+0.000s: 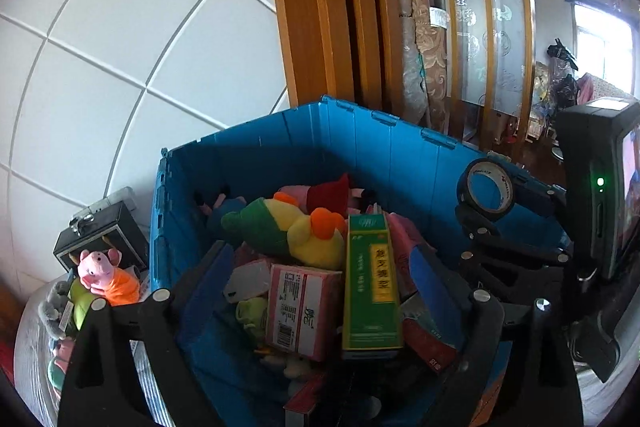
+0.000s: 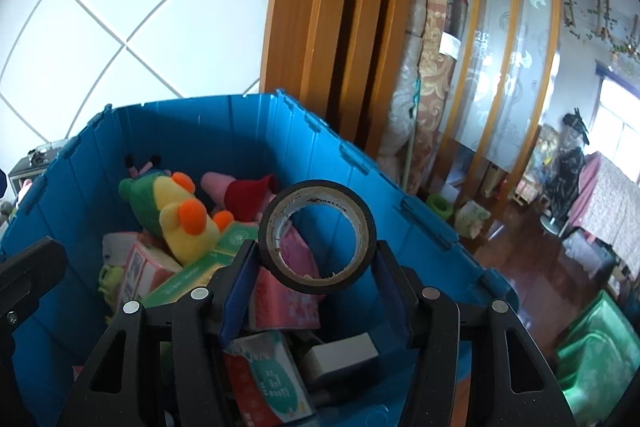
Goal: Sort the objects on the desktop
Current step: 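Drop the tape roll and green box into the blue crate with both grippers, then return both grippers to the pile and approach the white medicine box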
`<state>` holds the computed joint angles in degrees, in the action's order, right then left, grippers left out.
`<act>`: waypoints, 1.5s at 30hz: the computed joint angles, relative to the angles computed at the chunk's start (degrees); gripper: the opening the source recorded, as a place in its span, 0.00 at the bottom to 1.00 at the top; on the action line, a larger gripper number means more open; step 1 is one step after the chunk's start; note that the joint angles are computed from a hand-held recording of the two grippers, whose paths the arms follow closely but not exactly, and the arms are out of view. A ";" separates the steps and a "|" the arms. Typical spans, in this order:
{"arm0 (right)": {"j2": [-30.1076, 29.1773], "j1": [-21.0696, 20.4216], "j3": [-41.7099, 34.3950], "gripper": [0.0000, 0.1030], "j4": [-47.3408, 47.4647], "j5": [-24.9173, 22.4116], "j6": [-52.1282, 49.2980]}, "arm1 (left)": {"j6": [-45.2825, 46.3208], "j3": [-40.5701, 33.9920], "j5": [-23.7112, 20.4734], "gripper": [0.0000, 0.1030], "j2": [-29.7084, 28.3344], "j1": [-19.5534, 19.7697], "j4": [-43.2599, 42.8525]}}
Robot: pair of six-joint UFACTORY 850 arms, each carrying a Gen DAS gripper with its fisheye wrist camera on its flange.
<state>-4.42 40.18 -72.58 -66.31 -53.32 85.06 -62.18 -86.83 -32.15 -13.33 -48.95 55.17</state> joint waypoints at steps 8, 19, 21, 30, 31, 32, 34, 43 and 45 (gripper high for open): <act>0.32 1.15 -0.01 0.96 -1.82 -2.43 0.49 | -2.23 2.28 0.33 0.88 1.76 0.78 0.58; -2.55 6.65 -5.73 1.00 -4.93 -3.08 0.20 | -17.65 12.10 -1.65 0.98 11.06 3.34 14.71; -3.82 8.02 -7.65 1.00 -5.67 -2.23 0.16 | -19.94 14.61 -2.28 0.98 13.45 4.77 16.75; -14.86 14.71 -22.33 1.00 -7.78 -2.07 -4.11 | -22.40 24.62 -0.93 0.98 23.26 15.43 15.80; -15.89 15.25 -23.77 1.00 -7.81 -1.83 -4.56 | -21.98 25.51 -0.66 0.98 24.05 17.01 15.03; -17.41 15.97 -25.85 1.00 -7.90 -1.71 -5.27 | -21.53 26.16 -0.28 0.98 24.61 18.50 14.27; -20.57 17.19 -30.18 1.00 -7.69 -1.48 -7.14 | -20.32 27.56 0.75 0.98 25.75 21.97 12.17; -38.62 17.21 -54.16 1.00 8.48 6.04 -23.06 | -13.36 31.67 3.67 0.98 25.65 34.69 3.40; -44.28 16.58 -61.79 1.00 14.50 5.51 -28.57 | -11.27 31.76 4.21 0.98 23.84 37.18 0.50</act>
<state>-48.70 56.76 -134.37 -51.81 -47.81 56.49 -73.45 -55.08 -27.94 10.51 -11.77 55.67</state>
